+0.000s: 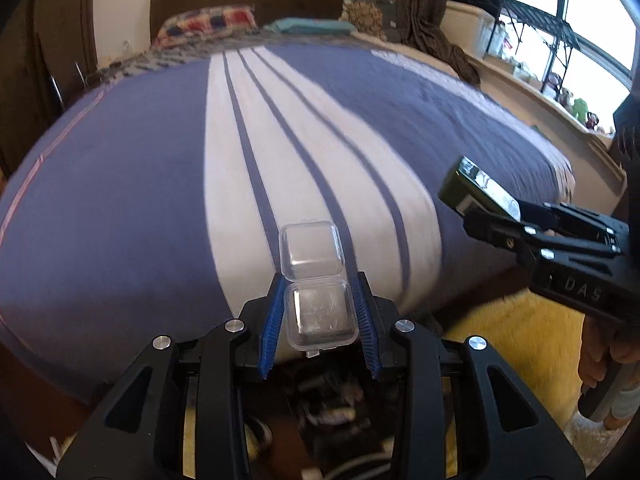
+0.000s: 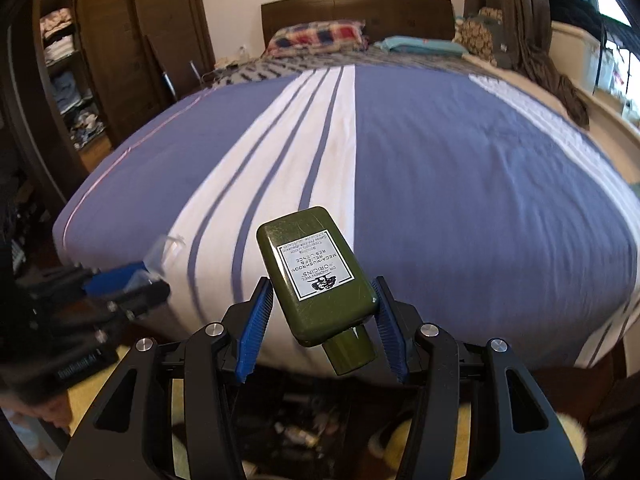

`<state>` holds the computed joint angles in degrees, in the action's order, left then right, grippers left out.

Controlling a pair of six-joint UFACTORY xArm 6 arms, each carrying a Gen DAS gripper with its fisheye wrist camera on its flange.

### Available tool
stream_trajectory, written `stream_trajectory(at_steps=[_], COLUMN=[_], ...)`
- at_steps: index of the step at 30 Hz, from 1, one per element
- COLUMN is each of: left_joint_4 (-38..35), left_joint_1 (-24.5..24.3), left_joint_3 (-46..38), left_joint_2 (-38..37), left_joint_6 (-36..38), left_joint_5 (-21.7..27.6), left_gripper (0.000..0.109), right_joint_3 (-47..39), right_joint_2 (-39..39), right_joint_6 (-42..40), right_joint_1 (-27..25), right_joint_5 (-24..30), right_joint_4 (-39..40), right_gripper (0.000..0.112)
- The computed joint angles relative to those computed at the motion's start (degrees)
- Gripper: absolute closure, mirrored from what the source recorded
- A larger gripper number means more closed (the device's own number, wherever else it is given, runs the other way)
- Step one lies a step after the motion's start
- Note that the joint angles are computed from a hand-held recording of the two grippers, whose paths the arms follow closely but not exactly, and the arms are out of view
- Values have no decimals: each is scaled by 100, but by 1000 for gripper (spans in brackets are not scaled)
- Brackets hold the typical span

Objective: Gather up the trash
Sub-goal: 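Lower both tools into the bin and open both to drop box and bottle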

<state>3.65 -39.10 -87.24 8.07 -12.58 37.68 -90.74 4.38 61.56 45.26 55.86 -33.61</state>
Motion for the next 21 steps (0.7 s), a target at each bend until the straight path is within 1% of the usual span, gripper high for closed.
stream_trajectory(at_steps=[5,10,11,15,21], left_joint_4=[-94,-205,-327,-656,-1135], left_joint_1=[-143,-228,-225,-215,-203], left_joint_3=[860,1318,1392,1504,1323], left_joint_2=[-310,-357,-321,-151,270], left_joint_6=[-104,-90,-60,131,446], left_joint_5=[-17,79,112,257,635], left_gripper=[76,76,76,76,76], right_joint_3=[578,1177,1260,1509,1421], right_joint_2=[-195,-284,-282,-124,294], right_joint_6=[202,150,135,-207,-503], right_joint_1=[155,117,112,50,1], right_joint_5=[-23,-438,-498,-734,-615], right_joint_4=[218,896,1005,1767,2418], right_gripper=[61,61,61,61,61])
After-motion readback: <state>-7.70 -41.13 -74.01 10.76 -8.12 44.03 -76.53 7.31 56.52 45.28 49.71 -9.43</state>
